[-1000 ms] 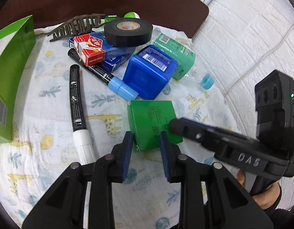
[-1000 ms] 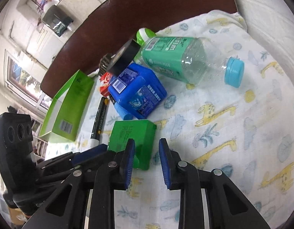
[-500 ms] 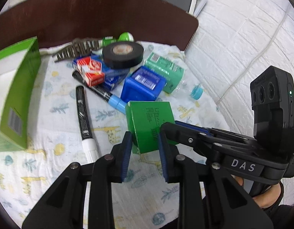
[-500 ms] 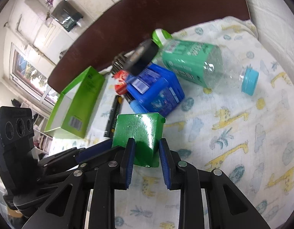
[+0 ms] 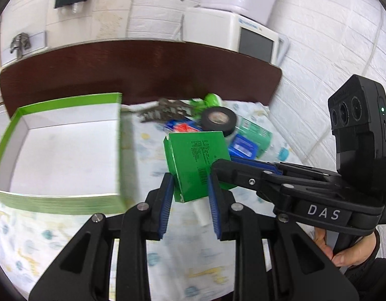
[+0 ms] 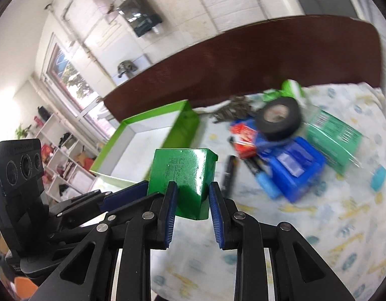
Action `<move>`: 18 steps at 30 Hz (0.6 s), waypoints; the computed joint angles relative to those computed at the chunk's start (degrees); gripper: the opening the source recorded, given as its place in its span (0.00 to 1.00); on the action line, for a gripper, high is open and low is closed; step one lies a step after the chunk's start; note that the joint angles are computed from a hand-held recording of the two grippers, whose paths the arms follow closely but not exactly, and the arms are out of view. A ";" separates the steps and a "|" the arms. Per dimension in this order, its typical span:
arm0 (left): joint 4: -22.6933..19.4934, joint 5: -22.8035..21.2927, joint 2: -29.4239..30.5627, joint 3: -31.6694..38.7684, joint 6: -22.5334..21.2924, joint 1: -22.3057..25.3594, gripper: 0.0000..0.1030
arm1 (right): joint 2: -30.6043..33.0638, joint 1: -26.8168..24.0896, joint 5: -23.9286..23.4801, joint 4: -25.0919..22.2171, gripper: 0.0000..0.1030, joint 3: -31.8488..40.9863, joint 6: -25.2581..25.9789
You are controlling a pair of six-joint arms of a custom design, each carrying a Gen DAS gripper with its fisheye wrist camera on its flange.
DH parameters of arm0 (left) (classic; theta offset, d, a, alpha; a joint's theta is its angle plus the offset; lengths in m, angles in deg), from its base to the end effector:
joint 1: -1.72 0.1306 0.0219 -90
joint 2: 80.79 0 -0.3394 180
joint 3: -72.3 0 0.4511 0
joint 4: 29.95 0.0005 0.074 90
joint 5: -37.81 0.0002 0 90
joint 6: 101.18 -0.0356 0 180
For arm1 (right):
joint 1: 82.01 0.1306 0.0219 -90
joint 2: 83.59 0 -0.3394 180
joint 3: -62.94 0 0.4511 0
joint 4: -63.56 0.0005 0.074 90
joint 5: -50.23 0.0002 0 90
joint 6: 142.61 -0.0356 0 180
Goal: Organize rigid objects
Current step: 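Carry the green box into the open green box and release it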
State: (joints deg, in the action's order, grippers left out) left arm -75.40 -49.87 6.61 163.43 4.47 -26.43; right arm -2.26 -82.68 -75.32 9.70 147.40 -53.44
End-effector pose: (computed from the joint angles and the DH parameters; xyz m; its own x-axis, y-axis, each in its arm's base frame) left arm 0.4737 -0.2557 0.4259 -0.6994 0.0685 -0.7115 0.3213 0.9193 -0.2273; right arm 0.4864 0.0145 0.4109 -0.7792 0.0209 -0.6264 -0.3472 0.8176 0.4592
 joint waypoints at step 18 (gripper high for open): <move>-2.57 -3.05 -5.30 -4.12 -5.71 15.67 0.26 | 17.17 18.44 3.01 1.29 0.28 18.12 -2.48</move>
